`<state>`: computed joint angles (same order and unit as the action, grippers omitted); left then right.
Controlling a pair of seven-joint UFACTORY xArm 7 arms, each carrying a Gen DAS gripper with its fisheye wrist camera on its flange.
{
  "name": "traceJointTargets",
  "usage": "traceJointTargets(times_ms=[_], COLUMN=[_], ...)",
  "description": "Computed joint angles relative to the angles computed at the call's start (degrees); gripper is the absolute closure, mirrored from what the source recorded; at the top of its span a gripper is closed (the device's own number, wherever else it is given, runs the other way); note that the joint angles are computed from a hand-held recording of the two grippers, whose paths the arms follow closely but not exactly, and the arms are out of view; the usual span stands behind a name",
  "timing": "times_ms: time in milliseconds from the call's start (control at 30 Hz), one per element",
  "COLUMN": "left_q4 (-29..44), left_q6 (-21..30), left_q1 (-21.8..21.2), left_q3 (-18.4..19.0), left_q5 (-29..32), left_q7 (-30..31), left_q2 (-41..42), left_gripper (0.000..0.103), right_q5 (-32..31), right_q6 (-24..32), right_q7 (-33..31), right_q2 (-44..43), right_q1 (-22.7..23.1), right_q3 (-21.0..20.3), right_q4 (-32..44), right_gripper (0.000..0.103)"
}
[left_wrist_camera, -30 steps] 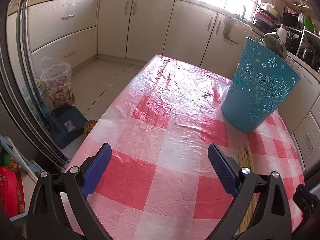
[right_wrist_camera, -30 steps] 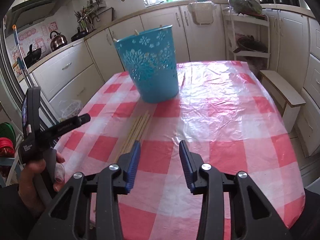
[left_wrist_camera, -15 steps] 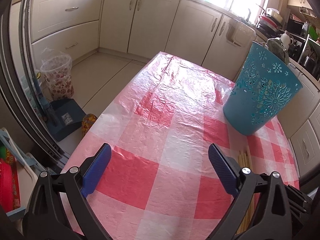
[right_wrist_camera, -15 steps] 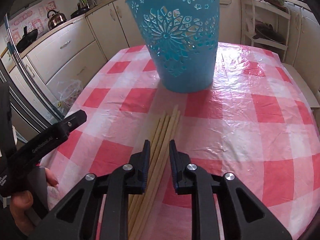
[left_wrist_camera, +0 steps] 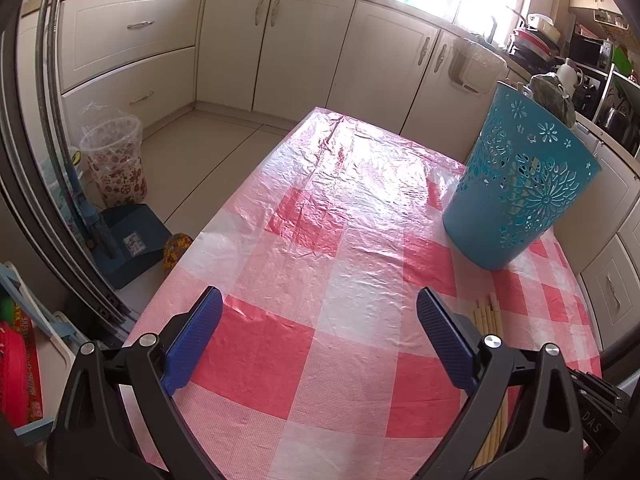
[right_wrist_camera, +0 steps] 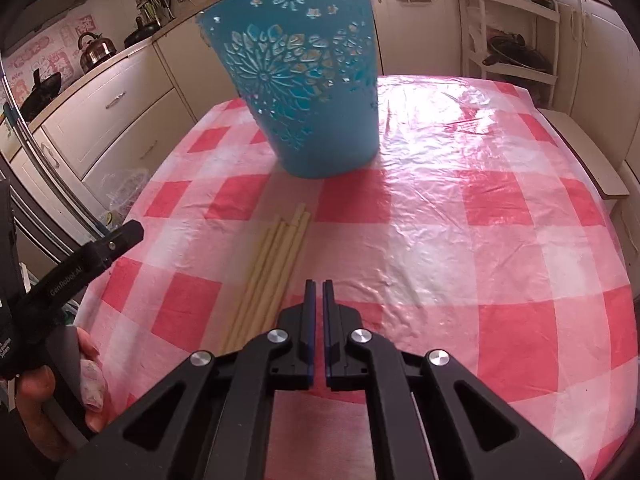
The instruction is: Organize utensils
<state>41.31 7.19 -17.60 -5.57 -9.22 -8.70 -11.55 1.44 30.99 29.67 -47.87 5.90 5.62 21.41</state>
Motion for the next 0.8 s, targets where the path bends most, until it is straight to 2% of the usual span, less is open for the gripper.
traceJointTargets(times_ms=[167, 400, 700, 800], left_q4=[0.1, 0.1, 0.0, 0.9], left_q6=[0.4, -0.1, -0.4, 2.1], left_q1=[-0.5, -0.3, -1.0, -3.6], left_q3=[0.6, 0.2, 0.6, 2.4], left_q5=[-1.1, -0.7, -1.6, -4.2], left_q7=[0.5, 0.5, 1.6, 6.2], left_q2=[0.1, 0.2, 0.2, 0.3], left_gripper=[0.009, 0.009, 0.009, 0.009], right_q5=[-0.4, -3.5, -6.3, -4.6], right_q6=[-2.0, -2.6, 3.5, 4.8], right_q7=[0.7, 0.7, -5.4, -8.0], right_q2=[6.7, 9.1, 2.9, -0.2], right_q1=[0.5, 0.0, -0.8, -0.9], right_q3=[1.3, 2.6, 0.1, -2.6], right_q4=[3.2, 4.5, 2.3, 0.5], right_gripper=[0.099, 0.098, 0.098, 0.098])
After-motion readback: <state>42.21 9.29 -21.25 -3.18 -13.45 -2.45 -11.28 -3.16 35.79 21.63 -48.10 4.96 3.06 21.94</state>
